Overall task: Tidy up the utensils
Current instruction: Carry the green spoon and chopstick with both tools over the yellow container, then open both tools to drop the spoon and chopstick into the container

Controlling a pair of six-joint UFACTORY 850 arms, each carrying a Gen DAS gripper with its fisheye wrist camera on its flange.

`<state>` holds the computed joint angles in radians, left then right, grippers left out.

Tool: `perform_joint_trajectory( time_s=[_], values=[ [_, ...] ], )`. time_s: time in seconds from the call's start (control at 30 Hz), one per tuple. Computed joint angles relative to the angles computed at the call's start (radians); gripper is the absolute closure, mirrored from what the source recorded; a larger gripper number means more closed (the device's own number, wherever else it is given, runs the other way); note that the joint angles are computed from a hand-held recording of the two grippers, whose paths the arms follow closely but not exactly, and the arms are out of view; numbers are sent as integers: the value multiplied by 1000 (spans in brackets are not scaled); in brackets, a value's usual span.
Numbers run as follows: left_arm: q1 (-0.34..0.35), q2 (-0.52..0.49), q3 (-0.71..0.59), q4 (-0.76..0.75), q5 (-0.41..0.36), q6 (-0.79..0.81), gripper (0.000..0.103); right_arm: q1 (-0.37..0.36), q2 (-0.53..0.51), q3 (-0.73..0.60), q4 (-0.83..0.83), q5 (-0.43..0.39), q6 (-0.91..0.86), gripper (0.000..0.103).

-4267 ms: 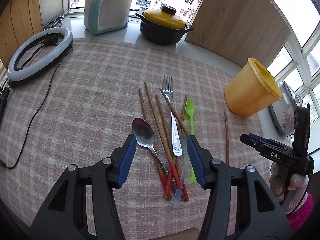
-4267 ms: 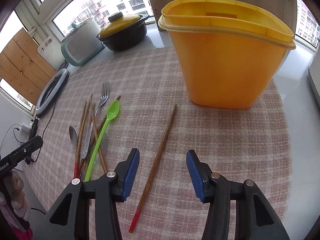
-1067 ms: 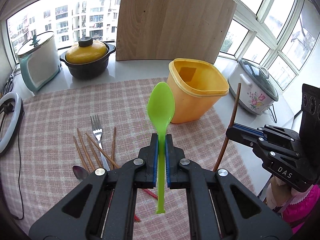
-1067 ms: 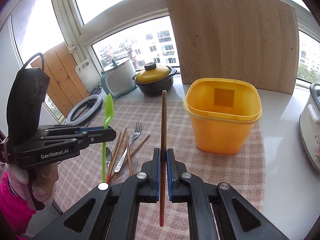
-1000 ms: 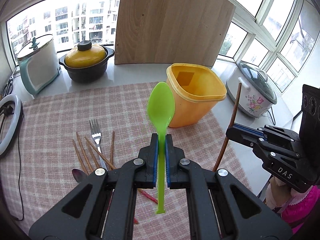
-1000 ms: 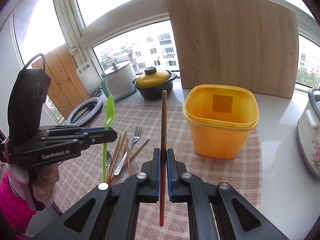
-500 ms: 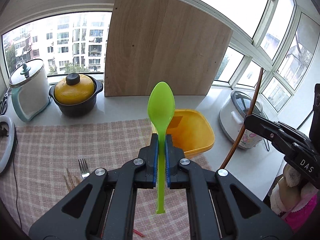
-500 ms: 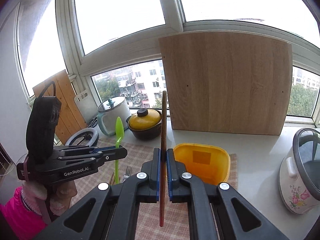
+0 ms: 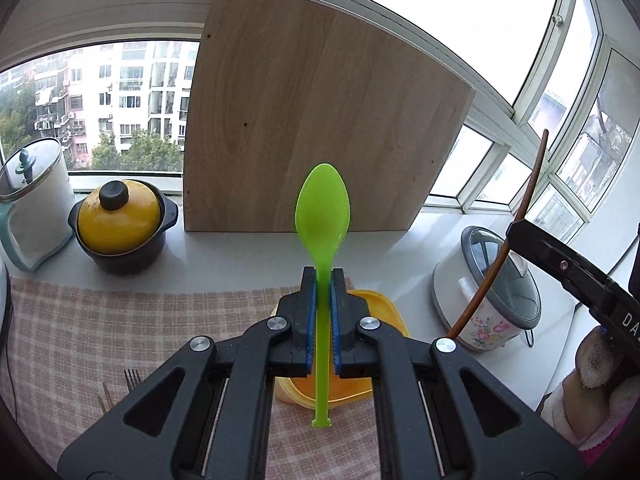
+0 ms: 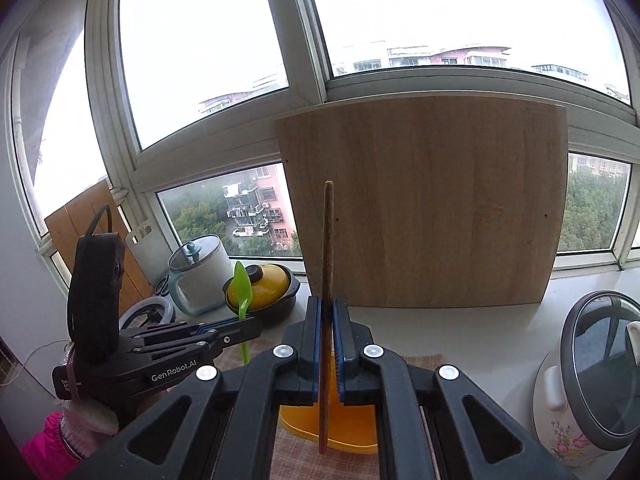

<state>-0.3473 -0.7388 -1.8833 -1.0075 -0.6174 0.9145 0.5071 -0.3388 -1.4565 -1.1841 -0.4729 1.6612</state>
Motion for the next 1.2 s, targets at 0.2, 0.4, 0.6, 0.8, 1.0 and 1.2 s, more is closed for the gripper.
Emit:
perform_joint_trajectory(
  time_s=[0.2,0.4,0.6,0.8,1.0,1.2],
  values=[
    [-27,-60,-83,48,39,-78,99,-33,-33,-19,3,-8,-3,100],
    [-43,-109,-132,112,53,-138,99,-68,-82,-34,98,19,-70,100],
    [-49,-140,-150,169,39,-183,99,-90,-119,-44,201,37,-152,100],
    [-51,-138,-128,185,27,-178,99,-102,-125,-26,271,51,-193,100],
    [-49,-137,-117,209,-1,-192,99,-107,-127,-7,334,65,-230,100],
    [-46,-129,-102,221,-25,-185,99,-105,-131,4,399,69,-284,100]
  ],
)
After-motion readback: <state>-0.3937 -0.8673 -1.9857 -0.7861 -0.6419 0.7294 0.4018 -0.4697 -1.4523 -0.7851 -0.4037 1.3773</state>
